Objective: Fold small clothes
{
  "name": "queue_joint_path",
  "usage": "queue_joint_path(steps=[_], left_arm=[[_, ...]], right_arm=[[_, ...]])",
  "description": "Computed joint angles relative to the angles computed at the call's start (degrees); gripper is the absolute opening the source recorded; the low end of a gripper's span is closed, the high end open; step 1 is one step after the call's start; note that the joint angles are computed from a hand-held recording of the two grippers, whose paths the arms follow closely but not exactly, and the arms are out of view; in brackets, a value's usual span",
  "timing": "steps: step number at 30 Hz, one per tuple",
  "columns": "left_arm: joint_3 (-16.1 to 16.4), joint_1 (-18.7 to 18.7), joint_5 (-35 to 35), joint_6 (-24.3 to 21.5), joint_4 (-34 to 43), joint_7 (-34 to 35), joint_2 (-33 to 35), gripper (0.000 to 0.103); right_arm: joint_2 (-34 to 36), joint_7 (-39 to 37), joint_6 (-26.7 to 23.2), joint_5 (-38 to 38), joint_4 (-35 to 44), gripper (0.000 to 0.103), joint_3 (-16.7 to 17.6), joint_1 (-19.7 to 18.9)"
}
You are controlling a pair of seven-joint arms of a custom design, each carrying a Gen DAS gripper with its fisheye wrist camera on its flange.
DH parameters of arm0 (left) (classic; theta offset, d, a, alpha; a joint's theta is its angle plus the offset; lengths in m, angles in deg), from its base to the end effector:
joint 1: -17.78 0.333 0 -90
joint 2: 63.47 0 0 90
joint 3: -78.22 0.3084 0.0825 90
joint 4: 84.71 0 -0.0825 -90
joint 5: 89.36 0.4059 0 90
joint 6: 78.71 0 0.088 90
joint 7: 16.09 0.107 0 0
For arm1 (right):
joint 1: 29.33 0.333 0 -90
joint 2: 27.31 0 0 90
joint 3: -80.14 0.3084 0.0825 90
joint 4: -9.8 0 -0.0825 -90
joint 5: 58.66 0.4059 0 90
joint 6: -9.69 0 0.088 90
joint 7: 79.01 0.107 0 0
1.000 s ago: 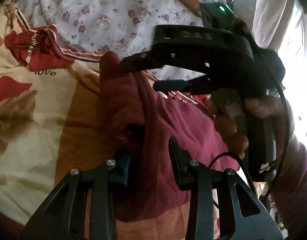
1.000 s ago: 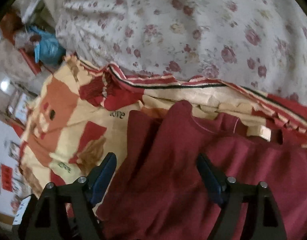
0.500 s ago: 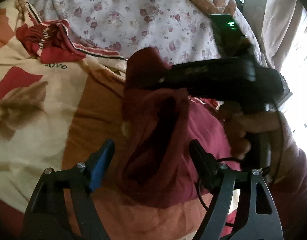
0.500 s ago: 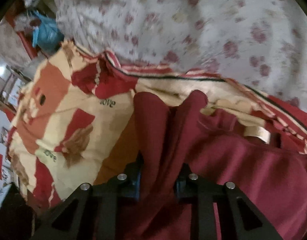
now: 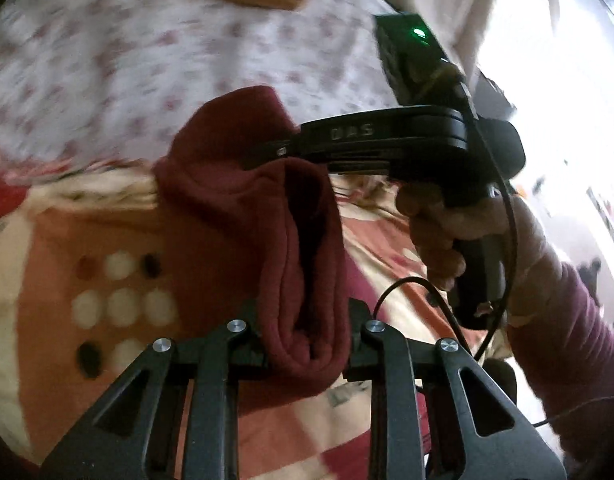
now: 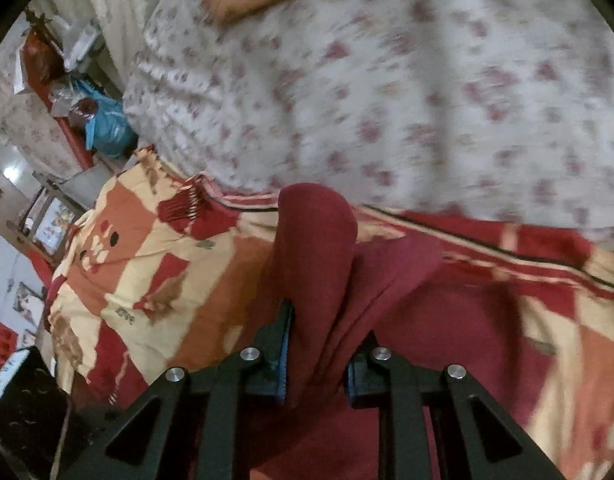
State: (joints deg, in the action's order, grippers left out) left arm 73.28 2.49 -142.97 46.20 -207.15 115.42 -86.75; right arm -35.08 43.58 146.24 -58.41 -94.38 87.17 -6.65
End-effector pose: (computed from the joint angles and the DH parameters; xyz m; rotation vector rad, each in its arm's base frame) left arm 0.4533 -0.2059 0.6207 1.1444 -2.4485 1.3515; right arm 0.5094 0.2962 0.6607 -1.6947 1.7770 -0.2297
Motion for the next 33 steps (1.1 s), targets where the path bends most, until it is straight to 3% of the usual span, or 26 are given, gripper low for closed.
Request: queue_joint_path(steps=[6,11,13,15,16,17,18,20,22,25,27,28,29,31,33], left_arm=[[-5.37,-3.38,3.46,1.78,4.64,-2.31,5.88,0.022],[-9.40,-4.62,10.42,7.17,5.57,-11.61,10.97,0.021],[-9.39,-4.85,12.46,5.53,6.85,-14.81,12.62,0.028],[-7.60,-5.04,10.37,0.15,7.51,-12.55,11.64,0.053],[-6.10,-4.99,7.69,-3.08,7.60,-9.37,10.64,0.062],[-5.53,-4.71,6.49,-3.91,7.15,-7.78,9.63,0.072],[-4.86,-4.22,5.60,-3.60,5.76,-5.73,7.39,0.072],[-4.24,-3.15,6.65,-2.03,3.93,-3.47,4.37,0.072],[-4.25,-2.18,8.16,0.72,3.07,-3.51,3.47,0.072],[-6.95,0.28,15.81,8.34,2.12,-10.69,4.48,0.072],[-7.25,0.46,19.04,9.03,1.33,-14.67,5.11,0.072],[-7.51,0.46,20.76,8.76,1.71,-16.37,6.23,0.072],[-8.13,0.78,23.97,7.90,2.19,-18.46,8.03,0.072],[-7.79,0.24,25.02,7.64,1.19,-19.02,8.79,0.072],[-6.25,-0.33,22.13,7.10,-0.83,-17.87,7.96,0.073]], right_arm=[[-11.41,0.85,1.18,0.40,-14.42,0.018,-2.94,-2.75],[-12.31,2.21,6.55,6.57,-22.67,0.017,-6.09,-3.87],[-11.68,4.37,10.16,9.91,-25.44,0.018,-6.86,-4.15],[-13.55,5.31,14.30,13.00,-28.59,0.029,-7.44,-3.83],[-14.54,6.47,14.07,11.82,-29.01,0.044,-6.84,-4.50],[-16.21,8.80,12.40,8.57,-29.39,0.050,-5.40,-6.12],[-18.60,10.81,9.55,4.62,-29.68,0.050,-3.85,-7.70],[-22.39,10.52,6.54,2.57,-30.54,0.050,-3.82,-6.82],[-25.80,9.14,6.49,1.83,-32.01,0.050,-4.10,-5.33],[-28.34,8.70,7.22,-0.68,-32.14,0.050,-1.85,-3.41],[-27.84,8.49,7.18,-2.58,-31.47,0.049,-0.44,-2.44],[-27.33,8.95,5.93,-4.35,-31.05,0.040,0.71,-2.76],[-26.60,10.61,2.87,-6.86,-30.27,0.033,2.54,-3.92],[-25.27,13.65,-5.21,-9.54,-29.93,0.031,4.76,-5.21],[-26.89,14.50,-3.04,-7.65,-34.01,0.031,1.98,-2.39]])
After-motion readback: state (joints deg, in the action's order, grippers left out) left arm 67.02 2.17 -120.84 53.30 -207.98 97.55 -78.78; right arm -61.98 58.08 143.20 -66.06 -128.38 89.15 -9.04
